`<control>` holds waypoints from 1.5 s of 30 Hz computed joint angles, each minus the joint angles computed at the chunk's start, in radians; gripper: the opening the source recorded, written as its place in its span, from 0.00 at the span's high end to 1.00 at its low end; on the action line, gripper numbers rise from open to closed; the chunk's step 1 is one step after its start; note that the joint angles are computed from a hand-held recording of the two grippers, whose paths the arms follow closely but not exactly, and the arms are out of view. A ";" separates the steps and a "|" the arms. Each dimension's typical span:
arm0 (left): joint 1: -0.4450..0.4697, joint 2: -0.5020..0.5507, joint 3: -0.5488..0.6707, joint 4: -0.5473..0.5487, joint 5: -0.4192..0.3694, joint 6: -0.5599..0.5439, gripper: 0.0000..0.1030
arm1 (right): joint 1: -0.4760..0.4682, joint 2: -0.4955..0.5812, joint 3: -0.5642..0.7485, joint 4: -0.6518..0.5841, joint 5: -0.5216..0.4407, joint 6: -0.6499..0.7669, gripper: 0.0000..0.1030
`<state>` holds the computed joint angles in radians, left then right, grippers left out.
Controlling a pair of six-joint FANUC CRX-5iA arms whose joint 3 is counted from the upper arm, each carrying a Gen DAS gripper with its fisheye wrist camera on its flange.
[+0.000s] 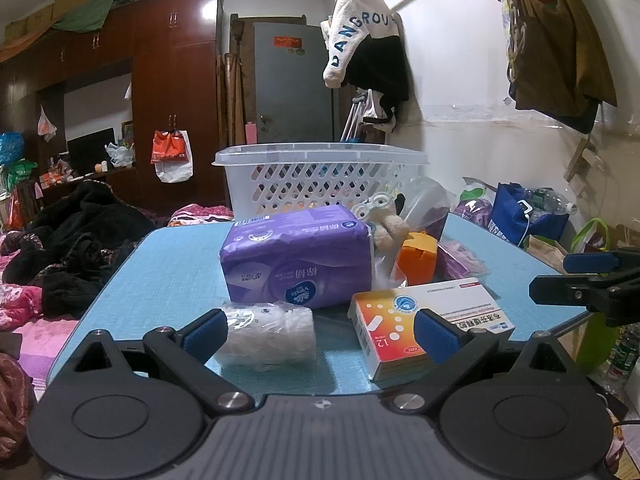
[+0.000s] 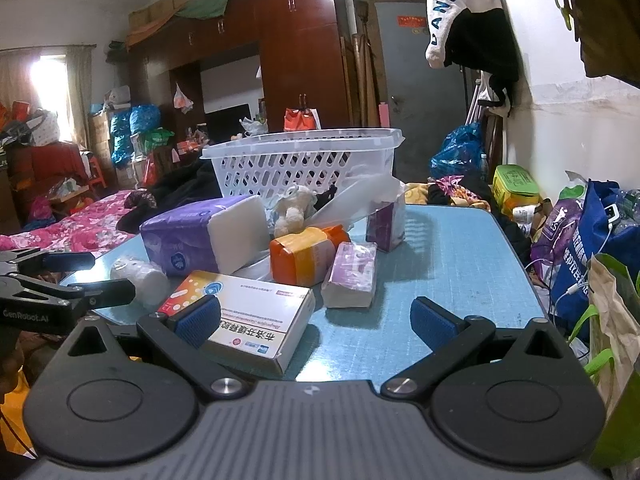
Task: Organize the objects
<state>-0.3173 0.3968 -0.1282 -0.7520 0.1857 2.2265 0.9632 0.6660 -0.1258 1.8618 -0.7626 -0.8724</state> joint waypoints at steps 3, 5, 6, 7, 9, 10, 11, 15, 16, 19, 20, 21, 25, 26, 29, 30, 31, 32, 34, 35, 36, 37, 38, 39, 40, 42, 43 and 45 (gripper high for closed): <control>-0.004 -0.001 0.007 -0.029 -0.008 0.035 0.02 | 0.000 0.001 0.000 0.002 -0.004 -0.002 0.00; -0.008 -0.002 0.012 -0.058 -0.011 0.066 0.02 | 0.000 0.002 0.001 -0.001 -0.006 -0.003 0.00; -0.008 -0.002 0.013 -0.063 -0.011 0.071 0.02 | 0.000 0.002 0.001 -0.002 -0.007 -0.005 0.00; -0.006 -0.003 0.010 -0.051 -0.007 0.058 0.02 | 0.000 0.003 0.001 -0.002 -0.007 -0.007 0.00; -0.003 -0.002 0.006 -0.033 -0.002 0.040 0.02 | -0.003 0.001 -0.002 0.002 -0.004 -0.015 0.00; 0.004 -0.001 -0.006 0.024 0.005 -0.015 0.02 | -0.003 0.001 -0.003 0.003 -0.004 -0.018 0.00; 0.004 0.000 -0.006 0.028 0.004 -0.019 0.02 | -0.002 0.001 -0.003 0.003 -0.004 -0.017 0.00; 0.003 0.001 0.001 0.001 0.002 0.014 0.02 | -0.002 0.001 -0.003 0.000 -0.007 -0.010 0.00; 0.001 0.000 0.005 -0.020 0.000 0.039 0.02 | -0.002 0.000 -0.004 0.001 -0.006 -0.012 0.00; 0.004 0.000 0.003 -0.019 0.008 0.043 0.02 | -0.001 0.000 -0.004 -0.001 -0.007 -0.012 0.00; 0.007 0.000 -0.001 -0.006 0.013 0.029 0.02 | 0.000 0.000 -0.003 -0.004 -0.009 -0.011 0.00; 0.009 0.001 -0.003 0.007 0.016 0.016 0.02 | 0.000 0.000 -0.004 -0.004 -0.011 -0.015 0.00; 0.006 0.003 0.003 -0.009 0.009 0.034 0.02 | -0.003 -0.001 -0.006 0.008 -0.009 -0.030 0.00; 0.001 0.003 0.011 -0.036 0.000 0.063 0.02 | -0.007 -0.002 -0.009 0.020 -0.003 -0.042 0.00; -0.033 0.002 0.056 -0.238 -0.049 0.292 0.02 | -0.024 -0.009 -0.017 0.059 0.030 -0.080 0.00; -0.038 0.002 0.062 -0.267 -0.055 0.326 0.02 | -0.028 -0.009 -0.018 0.068 0.039 -0.091 0.00; -0.037 0.002 0.061 -0.264 -0.055 0.323 0.02 | -0.032 -0.011 -0.019 0.077 0.044 -0.098 0.00; -0.032 0.003 0.056 -0.233 -0.049 0.288 0.02 | -0.033 -0.009 -0.018 0.076 0.044 -0.100 0.00; -0.027 0.003 0.051 -0.209 -0.044 0.260 0.02 | -0.033 -0.008 -0.019 0.081 0.037 -0.106 0.00; -0.027 0.003 0.050 -0.209 -0.042 0.260 0.02 | -0.035 -0.008 -0.020 0.094 0.033 -0.117 0.00; -0.020 0.002 0.042 -0.178 -0.028 0.229 0.02 | -0.039 -0.008 -0.024 0.121 0.026 -0.139 0.00; -0.002 0.000 0.022 -0.129 0.017 0.183 0.02 | -0.045 -0.008 -0.028 0.159 0.018 -0.159 0.00; 0.021 -0.001 -0.003 -0.084 0.088 0.138 0.02 | -0.051 -0.005 -0.031 0.199 0.005 -0.173 0.00; 0.046 -0.001 -0.032 -0.042 0.177 0.094 0.02 | -0.055 0.000 -0.031 0.233 -0.010 -0.181 0.00; 0.070 0.002 -0.062 0.005 0.265 0.037 0.02 | -0.060 0.002 -0.033 0.265 -0.022 -0.196 0.00; 0.100 0.013 -0.087 0.049 0.384 -0.039 0.00 | -0.091 0.007 -0.041 0.394 -0.043 -0.286 0.00; 0.114 0.027 -0.076 0.026 0.435 -0.027 0.00 | -0.104 0.006 -0.044 0.434 -0.043 -0.319 0.00; 0.116 0.041 -0.006 -0.136 0.410 0.155 0.00 | -0.114 0.000 -0.044 0.430 -0.007 -0.311 0.00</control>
<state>-0.2010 0.4379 -0.1346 -0.8880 0.5959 2.3811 0.8495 0.6657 -0.1703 2.2919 -0.7701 -1.1834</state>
